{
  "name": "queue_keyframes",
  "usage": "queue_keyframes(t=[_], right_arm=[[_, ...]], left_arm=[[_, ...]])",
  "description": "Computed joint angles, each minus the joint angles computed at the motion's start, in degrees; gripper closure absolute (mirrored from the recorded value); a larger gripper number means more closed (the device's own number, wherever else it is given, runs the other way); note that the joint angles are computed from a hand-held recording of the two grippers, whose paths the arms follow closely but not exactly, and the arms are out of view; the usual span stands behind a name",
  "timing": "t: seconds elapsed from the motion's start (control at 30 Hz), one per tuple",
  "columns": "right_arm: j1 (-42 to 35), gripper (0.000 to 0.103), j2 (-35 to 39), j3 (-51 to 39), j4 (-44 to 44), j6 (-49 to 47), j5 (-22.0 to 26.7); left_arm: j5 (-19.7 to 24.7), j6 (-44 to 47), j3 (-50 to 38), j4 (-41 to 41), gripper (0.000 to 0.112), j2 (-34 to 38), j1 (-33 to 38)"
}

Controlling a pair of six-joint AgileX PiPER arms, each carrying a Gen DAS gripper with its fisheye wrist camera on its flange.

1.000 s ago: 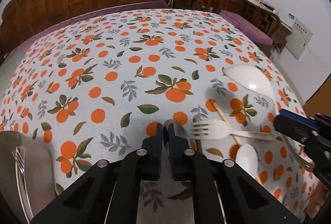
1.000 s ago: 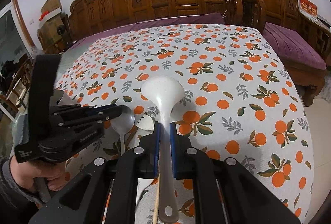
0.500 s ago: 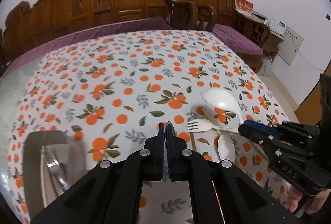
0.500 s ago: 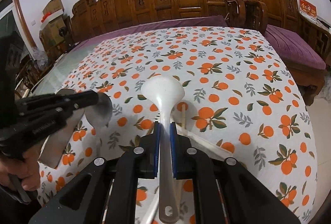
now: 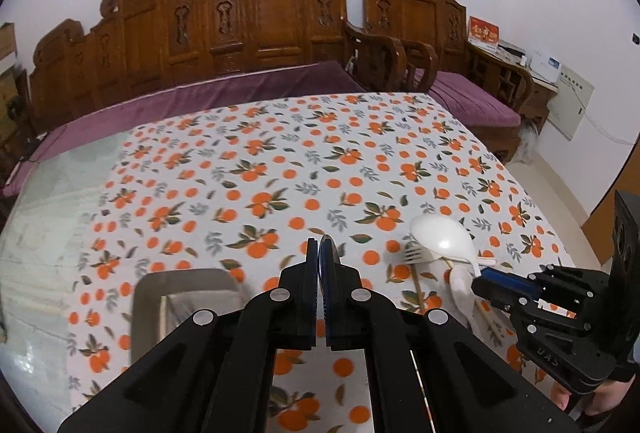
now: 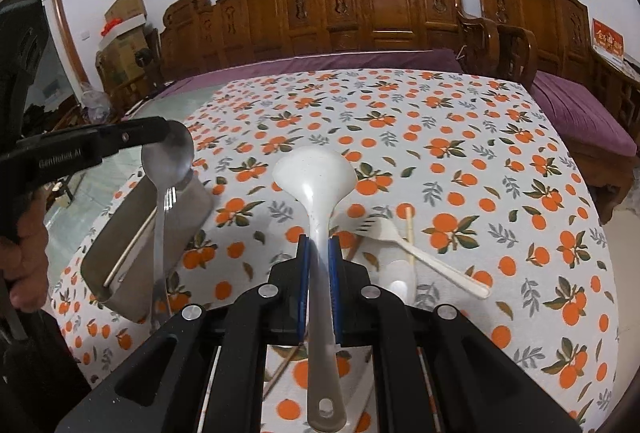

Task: Organize utensils
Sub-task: 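Carry the metal spoon into the tray and open the left tool while right holds white spoon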

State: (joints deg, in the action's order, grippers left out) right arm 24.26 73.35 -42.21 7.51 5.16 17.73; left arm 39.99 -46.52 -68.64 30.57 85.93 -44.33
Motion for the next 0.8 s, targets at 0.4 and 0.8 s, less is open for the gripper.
queue_keyframes(t=[0.4, 0.8], right_arm=[[12.3, 0.092, -0.5, -0.5, -23.6, 26.2, 0.5], [18.7, 0.092, 1.6, -1.2, -35.9, 39.9, 1.6]], left_arm=[[2.3, 8.1, 4.7, -5.1, 0.111, -8.7, 6.7], [2.8, 15.4, 11.0, -6.2, 0.111, -15.2, 15.2]])
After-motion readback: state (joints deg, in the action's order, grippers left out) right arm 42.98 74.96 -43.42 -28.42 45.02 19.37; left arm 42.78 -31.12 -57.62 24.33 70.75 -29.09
